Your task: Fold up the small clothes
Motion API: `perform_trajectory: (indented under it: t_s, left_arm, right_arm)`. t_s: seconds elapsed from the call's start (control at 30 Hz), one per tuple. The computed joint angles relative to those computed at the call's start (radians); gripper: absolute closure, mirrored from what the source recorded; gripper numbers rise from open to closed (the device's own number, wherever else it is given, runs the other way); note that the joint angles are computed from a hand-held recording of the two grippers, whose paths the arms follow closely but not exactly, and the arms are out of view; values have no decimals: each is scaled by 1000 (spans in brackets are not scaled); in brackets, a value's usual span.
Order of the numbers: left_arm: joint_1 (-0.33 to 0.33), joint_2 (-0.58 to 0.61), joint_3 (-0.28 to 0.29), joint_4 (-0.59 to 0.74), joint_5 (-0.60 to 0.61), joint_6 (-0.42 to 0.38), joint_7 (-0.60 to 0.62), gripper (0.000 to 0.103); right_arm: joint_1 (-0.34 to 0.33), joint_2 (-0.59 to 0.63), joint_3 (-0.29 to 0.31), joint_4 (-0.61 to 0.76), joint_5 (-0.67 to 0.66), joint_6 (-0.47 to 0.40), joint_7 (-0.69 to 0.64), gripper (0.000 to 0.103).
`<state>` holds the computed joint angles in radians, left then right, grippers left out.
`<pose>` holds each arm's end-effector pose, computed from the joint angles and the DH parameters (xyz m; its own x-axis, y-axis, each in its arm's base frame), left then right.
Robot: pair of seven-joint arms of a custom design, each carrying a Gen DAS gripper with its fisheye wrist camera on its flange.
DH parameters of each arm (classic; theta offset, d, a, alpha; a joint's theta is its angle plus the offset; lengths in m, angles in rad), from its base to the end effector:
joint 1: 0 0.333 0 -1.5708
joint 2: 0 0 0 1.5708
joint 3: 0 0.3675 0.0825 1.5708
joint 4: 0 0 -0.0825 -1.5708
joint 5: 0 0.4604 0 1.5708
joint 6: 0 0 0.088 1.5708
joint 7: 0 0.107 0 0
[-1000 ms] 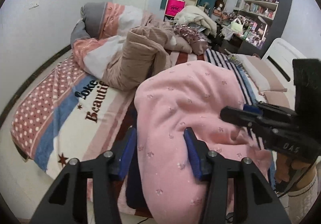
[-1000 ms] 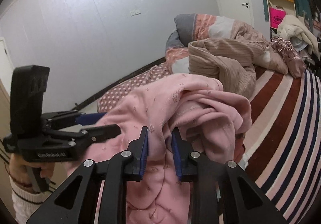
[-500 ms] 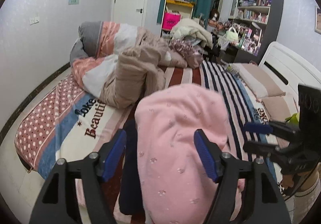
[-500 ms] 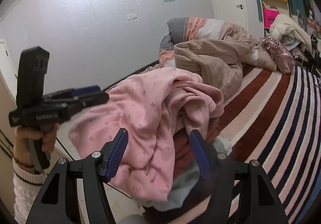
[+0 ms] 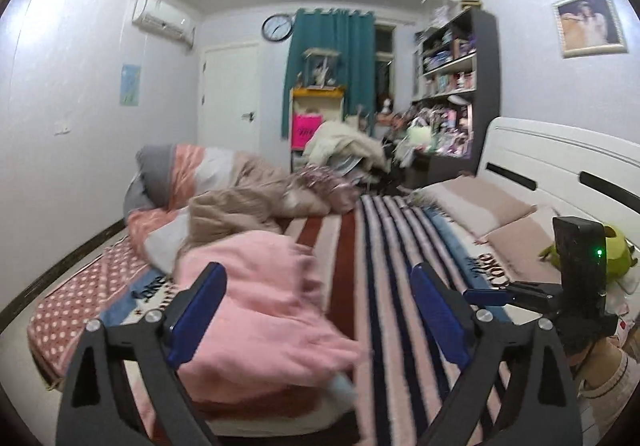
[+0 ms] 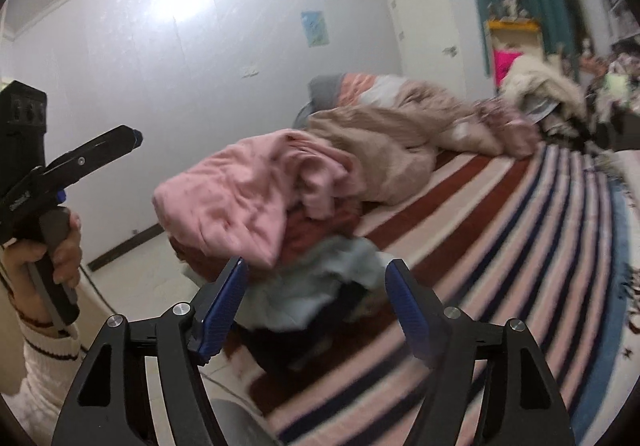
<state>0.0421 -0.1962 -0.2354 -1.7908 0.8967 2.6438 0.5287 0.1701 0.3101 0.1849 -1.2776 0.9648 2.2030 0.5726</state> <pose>0.5917 -0.1552 0.7896 0.2362 -0.9714 0.0261 -0.2917 -0.0965 -0.9516 0.7355 0.2727 0.7156 0.8756 -0.4347 -0.2105 -0.3644 -0.3086 -0.8786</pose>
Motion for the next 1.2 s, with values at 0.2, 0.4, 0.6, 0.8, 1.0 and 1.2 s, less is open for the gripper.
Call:
perform_trajectory:
  t_s: [0.2,0.4,0.6,0.8,1.0,1.2]
  left_arm:
    - [-29,61,-138,14,497,-124,-426,1]
    - [-164,198,-179,85,695,-343,-574,1]
    - [-259,284,-134,125,724,-306,-631,1]
    - [-336,340,-74,174,676,-291,-587,1]
    - [-399,356,-3,191,649,-277,-567,1]
    - [-435,350,38,185,638,-285,-565,1]
  right_arm:
    - [-31,-210,-52,-330,190,251,-303,27]
    - [-14,-312,-135,-490,343,338,-455,15]
    - [6,-352,-173,-578,447,470,-548,1]
    - [4,-356,-193,-601,518,512,-569,1]
    - [-2,-368,-200,-617,546,511,-595,1]
    - [2,-371,-199,-615,554,508,-606,1]
